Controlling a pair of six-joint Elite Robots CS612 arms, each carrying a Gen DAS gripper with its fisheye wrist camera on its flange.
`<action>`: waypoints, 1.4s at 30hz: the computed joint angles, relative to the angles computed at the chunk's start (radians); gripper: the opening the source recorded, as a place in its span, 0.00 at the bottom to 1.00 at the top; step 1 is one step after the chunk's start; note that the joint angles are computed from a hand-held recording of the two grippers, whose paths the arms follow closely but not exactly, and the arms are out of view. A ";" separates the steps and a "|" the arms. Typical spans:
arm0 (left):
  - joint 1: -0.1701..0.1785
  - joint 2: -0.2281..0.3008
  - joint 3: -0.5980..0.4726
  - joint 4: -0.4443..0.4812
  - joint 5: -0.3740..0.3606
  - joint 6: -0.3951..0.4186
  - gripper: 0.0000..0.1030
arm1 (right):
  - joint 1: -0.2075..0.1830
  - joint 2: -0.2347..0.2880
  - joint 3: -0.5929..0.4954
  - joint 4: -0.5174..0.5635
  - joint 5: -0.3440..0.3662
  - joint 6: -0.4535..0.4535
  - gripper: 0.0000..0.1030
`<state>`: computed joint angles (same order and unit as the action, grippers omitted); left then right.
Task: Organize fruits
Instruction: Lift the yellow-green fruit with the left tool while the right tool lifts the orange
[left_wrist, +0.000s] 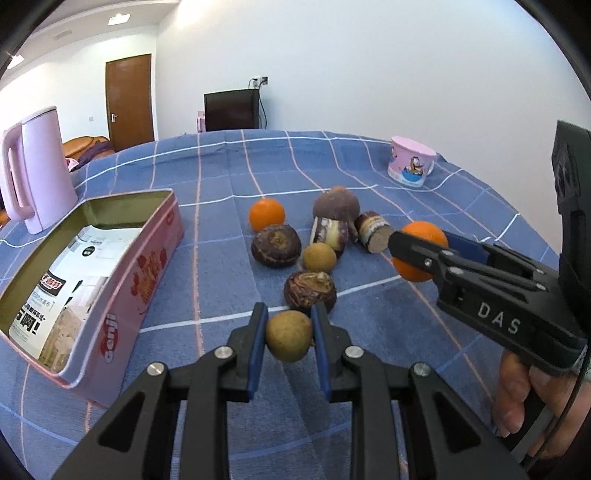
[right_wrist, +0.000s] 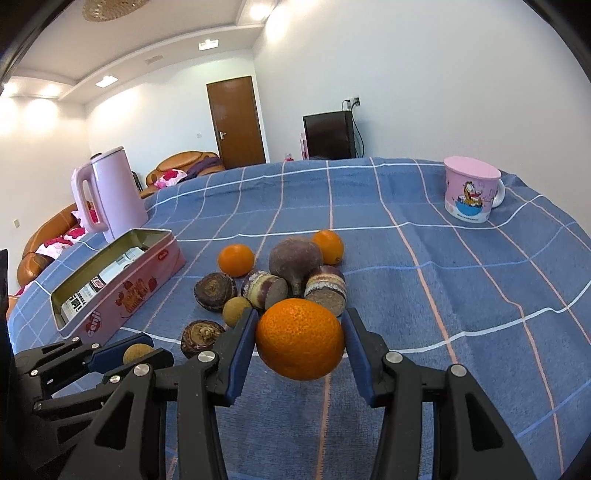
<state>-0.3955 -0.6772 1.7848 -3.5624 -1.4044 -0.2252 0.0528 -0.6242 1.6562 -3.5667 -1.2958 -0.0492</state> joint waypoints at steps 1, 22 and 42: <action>0.000 0.000 0.001 -0.004 0.003 0.000 0.25 | 0.000 0.000 0.001 -0.004 0.000 -0.001 0.48; -0.007 0.008 0.009 -0.087 0.062 0.008 0.25 | -0.002 0.006 0.010 -0.071 0.014 -0.011 0.48; -0.017 0.019 0.019 -0.185 0.117 0.030 0.25 | -0.005 0.018 0.023 -0.182 0.038 -0.007 0.48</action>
